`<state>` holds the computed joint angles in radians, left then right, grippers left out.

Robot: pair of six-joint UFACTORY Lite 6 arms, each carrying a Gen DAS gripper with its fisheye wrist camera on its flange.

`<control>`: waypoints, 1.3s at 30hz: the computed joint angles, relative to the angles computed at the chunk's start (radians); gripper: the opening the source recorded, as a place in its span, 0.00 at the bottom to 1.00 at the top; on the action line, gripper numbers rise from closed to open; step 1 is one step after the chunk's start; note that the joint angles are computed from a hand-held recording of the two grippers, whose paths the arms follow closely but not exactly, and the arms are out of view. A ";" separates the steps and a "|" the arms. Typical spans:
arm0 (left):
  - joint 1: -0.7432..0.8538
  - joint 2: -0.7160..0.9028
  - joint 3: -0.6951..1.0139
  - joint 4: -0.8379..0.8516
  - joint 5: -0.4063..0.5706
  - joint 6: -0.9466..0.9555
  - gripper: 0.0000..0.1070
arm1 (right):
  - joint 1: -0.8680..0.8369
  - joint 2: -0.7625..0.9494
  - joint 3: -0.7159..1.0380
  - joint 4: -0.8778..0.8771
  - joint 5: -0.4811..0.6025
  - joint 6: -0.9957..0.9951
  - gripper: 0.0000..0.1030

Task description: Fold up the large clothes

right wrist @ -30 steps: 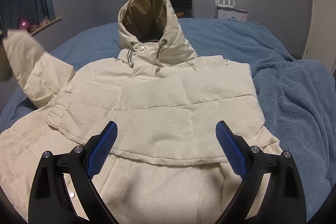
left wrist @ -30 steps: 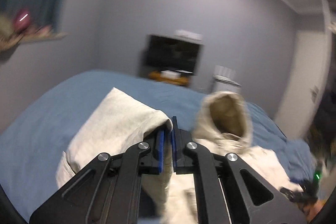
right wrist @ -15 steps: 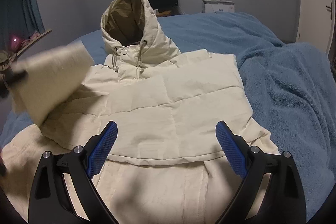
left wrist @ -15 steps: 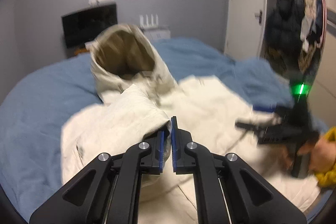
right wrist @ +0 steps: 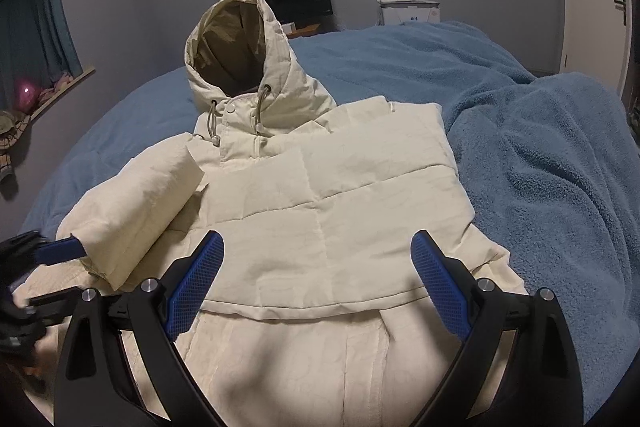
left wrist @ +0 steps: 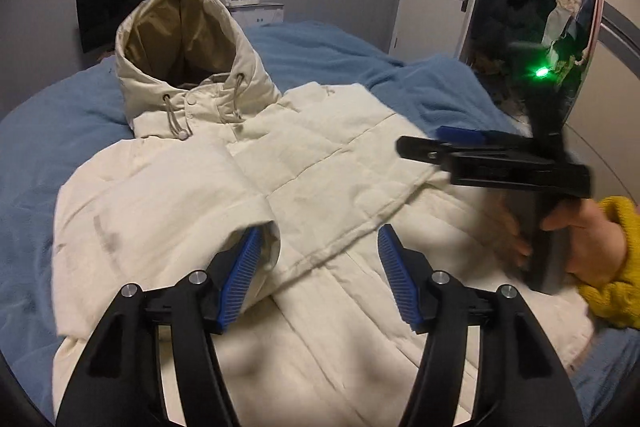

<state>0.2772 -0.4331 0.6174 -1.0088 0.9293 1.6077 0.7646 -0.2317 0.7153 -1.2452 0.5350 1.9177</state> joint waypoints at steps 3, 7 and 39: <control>0.124 -0.031 0.037 0.028 0.060 -0.004 0.55 | 0.047 0.030 0.036 0.007 0.043 -0.029 0.88; 0.242 0.116 0.153 0.001 -0.024 -0.050 0.59 | 0.172 0.101 0.137 0.036 0.130 -0.099 0.88; 0.362 0.646 0.440 -0.004 -0.197 -0.309 0.65 | 0.377 0.820 0.947 0.129 0.276 -0.563 0.27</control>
